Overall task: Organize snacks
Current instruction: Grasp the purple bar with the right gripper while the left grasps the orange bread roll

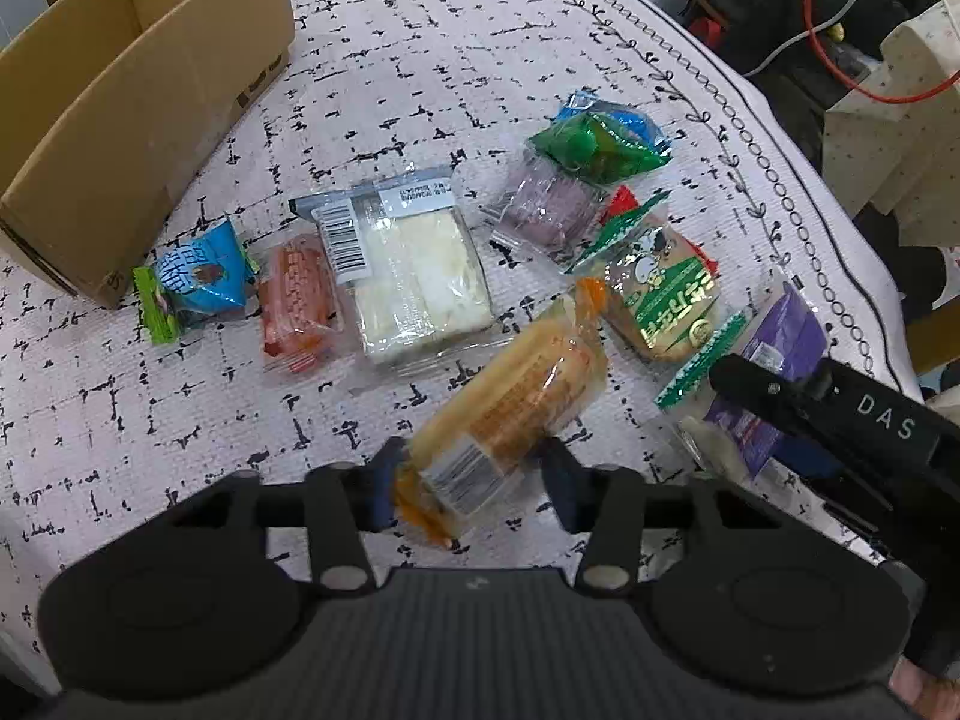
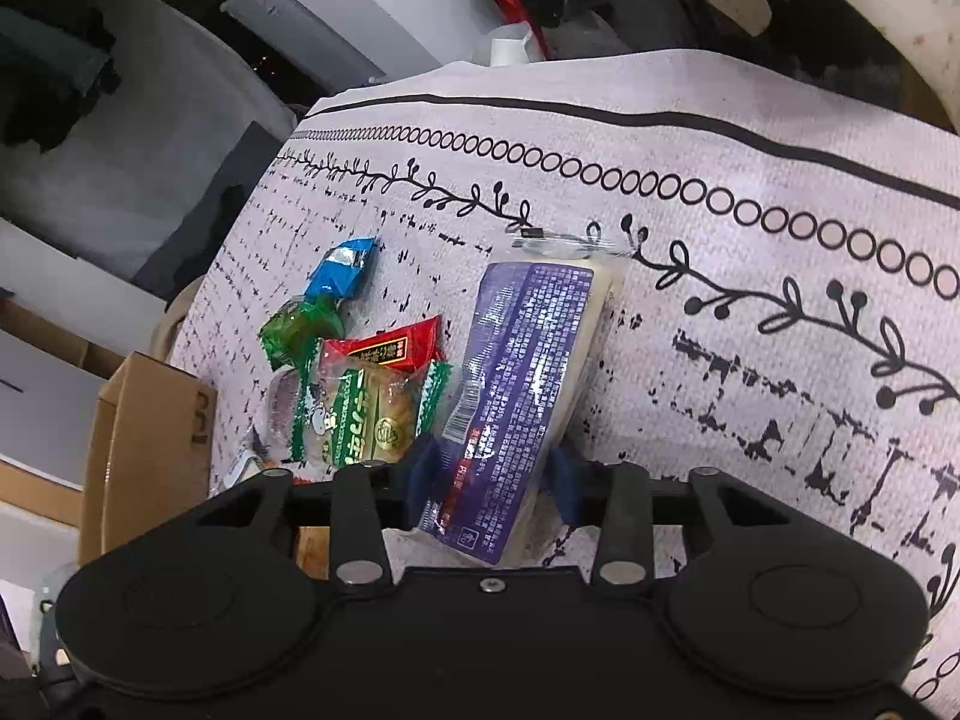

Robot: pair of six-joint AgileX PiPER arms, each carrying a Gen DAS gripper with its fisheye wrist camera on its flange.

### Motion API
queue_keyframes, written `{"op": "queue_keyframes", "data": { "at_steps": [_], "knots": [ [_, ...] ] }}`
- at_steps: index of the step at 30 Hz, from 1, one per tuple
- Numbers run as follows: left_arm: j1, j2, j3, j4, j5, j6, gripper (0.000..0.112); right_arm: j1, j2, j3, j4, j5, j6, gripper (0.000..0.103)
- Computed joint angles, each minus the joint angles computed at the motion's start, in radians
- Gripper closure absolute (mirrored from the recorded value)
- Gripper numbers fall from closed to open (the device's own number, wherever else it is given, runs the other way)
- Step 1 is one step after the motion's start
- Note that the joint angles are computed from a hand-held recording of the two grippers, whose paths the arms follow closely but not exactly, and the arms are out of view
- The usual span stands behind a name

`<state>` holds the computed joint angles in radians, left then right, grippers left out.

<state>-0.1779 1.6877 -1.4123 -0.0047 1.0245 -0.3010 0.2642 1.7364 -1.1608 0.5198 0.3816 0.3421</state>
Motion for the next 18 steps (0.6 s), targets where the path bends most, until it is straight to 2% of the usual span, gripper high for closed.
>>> {"op": "queue_keyframes", "data": {
  "at_steps": [2,7,10,12,18],
  "knots": [
    [0.01,-0.013,0.004,-0.022,-0.002,0.011,0.071,0.001,-0.014,0.011,0.017,0.006,-0.017,0.067],
    [0.034,-0.054,0.021,-0.069,-0.01,0.047,0.072,0.001,-0.071,0.043,0.065,0.019,-0.026,0.069],
    [0.053,-0.083,0.029,-0.098,-0.01,0.066,0.072,0.031,-0.102,0.024,-0.092,0.042,0.12,0.07],
    [0.065,-0.096,0.027,-0.113,-0.005,0.072,0.073,0.047,-0.126,0.019,-0.128,0.052,0.161,0.07],
    [0.123,-0.143,0.007,-0.193,-0.003,0.132,0.074,0.127,-0.183,-0.031,-0.365,0.1,0.388,0.07]
  ]
}}
